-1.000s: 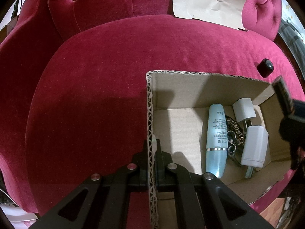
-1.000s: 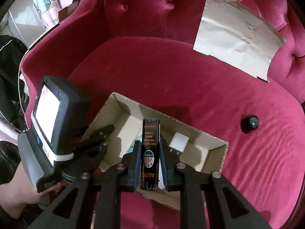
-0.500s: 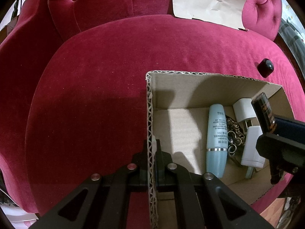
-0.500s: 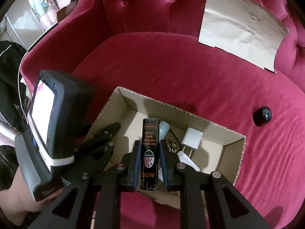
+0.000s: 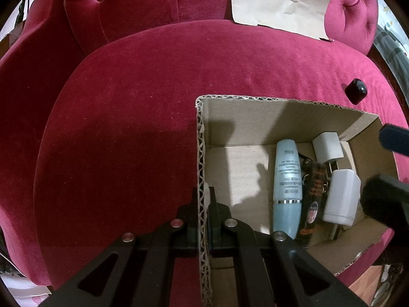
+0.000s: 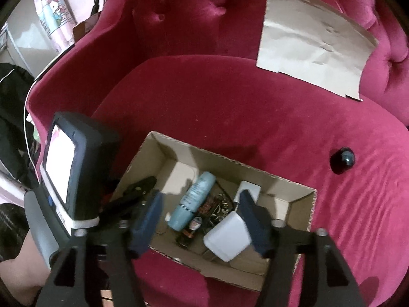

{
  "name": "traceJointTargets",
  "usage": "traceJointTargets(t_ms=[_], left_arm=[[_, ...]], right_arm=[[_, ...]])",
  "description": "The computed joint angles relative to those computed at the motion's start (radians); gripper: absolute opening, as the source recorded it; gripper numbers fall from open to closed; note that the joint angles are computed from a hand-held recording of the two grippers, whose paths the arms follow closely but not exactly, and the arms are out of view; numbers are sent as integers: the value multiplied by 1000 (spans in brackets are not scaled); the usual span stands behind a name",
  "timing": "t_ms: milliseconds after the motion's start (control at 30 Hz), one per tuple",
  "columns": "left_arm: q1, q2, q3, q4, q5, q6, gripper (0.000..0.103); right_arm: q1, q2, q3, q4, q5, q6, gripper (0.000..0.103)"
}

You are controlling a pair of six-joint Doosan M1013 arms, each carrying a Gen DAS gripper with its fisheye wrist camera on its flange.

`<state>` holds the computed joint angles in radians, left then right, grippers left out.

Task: Organize rigid objects
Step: 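Lower the brown bottle into the box and open the right gripper, then move the right gripper over to the black ball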

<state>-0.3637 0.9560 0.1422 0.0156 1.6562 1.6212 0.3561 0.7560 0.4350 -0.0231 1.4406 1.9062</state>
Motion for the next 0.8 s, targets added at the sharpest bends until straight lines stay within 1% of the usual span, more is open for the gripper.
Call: traceJointTargets(t_ms=[33,100,167,433,567,667,800], left_arm=[[0,0,-1,0,0,1,4],[0,7,-16,0,9,0,4],[0,9,-21,1,11,1,4],[1,12,-27,0,15,2,4],[1,9,-20,0,10,2,4],[1,11,-23,0,12,3,4],[1,14,-31,1,17,2,4]], right_arm=[[1,1,-2,-9,5,2,81],[2,-2,4,-23,4,4,94],[0,-3,6,-23,2,9,102],[-3,-8,17,-36,-1,17,103],[-1,-3,9,-43,7,19,103],[-1,10,-15,-55,40,18,103],[-4,8,-13,-57,39,19,103]])
